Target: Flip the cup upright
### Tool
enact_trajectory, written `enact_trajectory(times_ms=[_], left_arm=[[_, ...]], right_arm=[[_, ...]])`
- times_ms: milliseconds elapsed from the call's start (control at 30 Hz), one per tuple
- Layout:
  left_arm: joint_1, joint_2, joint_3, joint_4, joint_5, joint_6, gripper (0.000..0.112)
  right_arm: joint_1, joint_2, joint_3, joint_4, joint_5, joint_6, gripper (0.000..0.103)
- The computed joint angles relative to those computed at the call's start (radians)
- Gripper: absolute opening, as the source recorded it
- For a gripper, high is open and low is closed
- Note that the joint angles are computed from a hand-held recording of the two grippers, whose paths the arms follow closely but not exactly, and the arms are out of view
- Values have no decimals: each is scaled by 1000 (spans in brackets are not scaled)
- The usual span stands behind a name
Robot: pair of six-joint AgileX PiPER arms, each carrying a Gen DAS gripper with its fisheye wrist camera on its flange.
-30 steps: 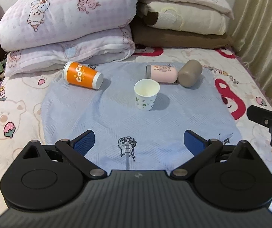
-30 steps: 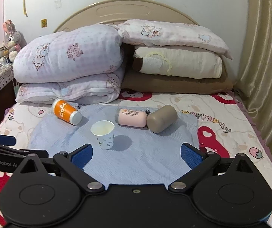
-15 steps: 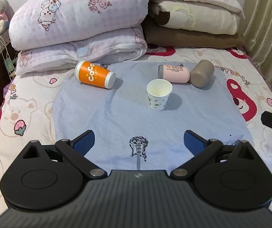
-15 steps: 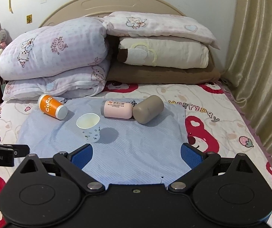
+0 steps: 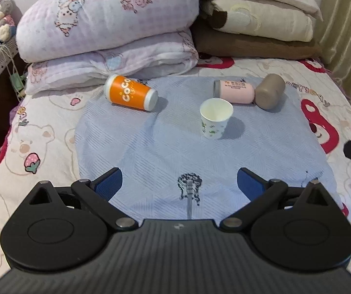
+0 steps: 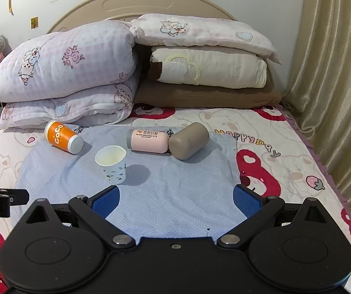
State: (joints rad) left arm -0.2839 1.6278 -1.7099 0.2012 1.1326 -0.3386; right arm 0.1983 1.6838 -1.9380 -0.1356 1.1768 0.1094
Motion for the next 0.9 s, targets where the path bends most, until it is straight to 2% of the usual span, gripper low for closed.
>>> enact_trajectory(times_ms=[333,467,900], left_arm=[[4,5,-8,28,11,-16,102],[-4,4,-26,17,46,7,102],[9,3,-23,11,47,4,102]], right_arm=[[-9,-1,2,0,-1,1,101],[-11,-9,13,1,-7,2,101],[5,0,2,-18,-1,8,101]])
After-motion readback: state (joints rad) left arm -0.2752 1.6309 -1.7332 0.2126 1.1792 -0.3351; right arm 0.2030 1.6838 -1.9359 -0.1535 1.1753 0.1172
